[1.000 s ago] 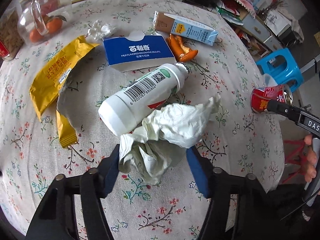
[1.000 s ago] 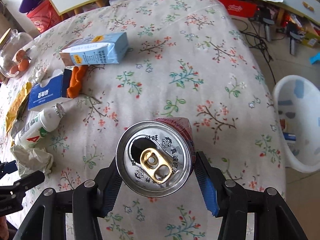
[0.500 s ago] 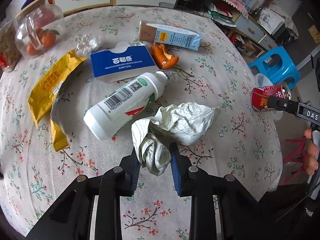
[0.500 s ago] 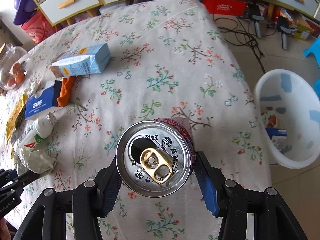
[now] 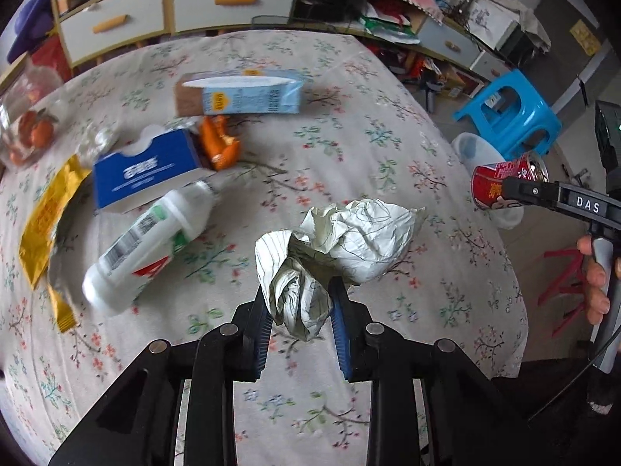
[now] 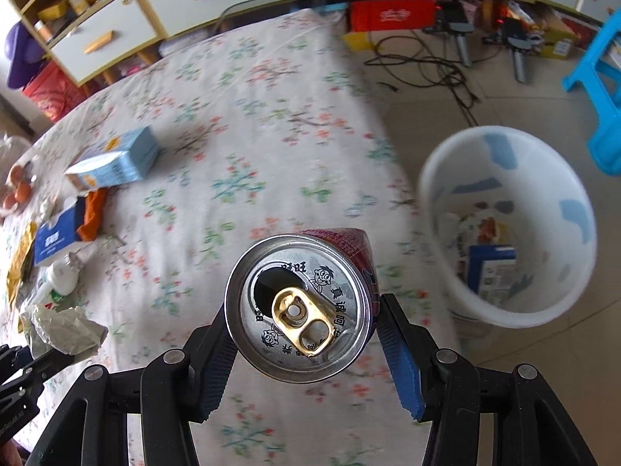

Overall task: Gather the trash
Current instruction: 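Carry the can and paper to the white bin and release both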

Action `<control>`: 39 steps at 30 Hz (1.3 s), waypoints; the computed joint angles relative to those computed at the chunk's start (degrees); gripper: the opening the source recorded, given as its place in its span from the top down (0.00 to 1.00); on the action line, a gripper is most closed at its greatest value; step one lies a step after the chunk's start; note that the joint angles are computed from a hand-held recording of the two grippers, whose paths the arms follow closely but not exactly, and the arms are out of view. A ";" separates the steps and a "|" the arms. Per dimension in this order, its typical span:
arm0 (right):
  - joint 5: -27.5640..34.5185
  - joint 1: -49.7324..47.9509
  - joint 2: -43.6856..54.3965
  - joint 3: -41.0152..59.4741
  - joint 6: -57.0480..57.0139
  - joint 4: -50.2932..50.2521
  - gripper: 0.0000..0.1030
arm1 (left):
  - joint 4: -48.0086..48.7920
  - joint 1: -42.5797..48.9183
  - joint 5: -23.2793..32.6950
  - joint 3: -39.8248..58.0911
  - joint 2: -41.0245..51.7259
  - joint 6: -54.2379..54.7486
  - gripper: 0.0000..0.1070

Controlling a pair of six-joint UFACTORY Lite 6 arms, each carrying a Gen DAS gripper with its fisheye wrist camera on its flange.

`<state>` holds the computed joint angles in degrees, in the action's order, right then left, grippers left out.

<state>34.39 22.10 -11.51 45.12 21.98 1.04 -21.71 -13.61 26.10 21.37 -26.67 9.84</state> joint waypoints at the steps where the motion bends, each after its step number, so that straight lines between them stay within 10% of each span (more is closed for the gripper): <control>1: 0.15 -1.82 -0.59 -0.48 -1.67 0.79 0.42 | 1.58 -2.40 -0.99 1.20 1.82 -2.71 0.73; 16: 1.37 -36.89 2.85 -0.45 -32.74 15.66 0.42 | 6.61 -19.92 -8.46 21.68 27.99 -16.64 0.73; 39: 6.83 -59.50 3.72 0.74 -51.58 21.58 0.30 | 10.00 -33.83 -2.22 68.35 66.13 -26.20 0.72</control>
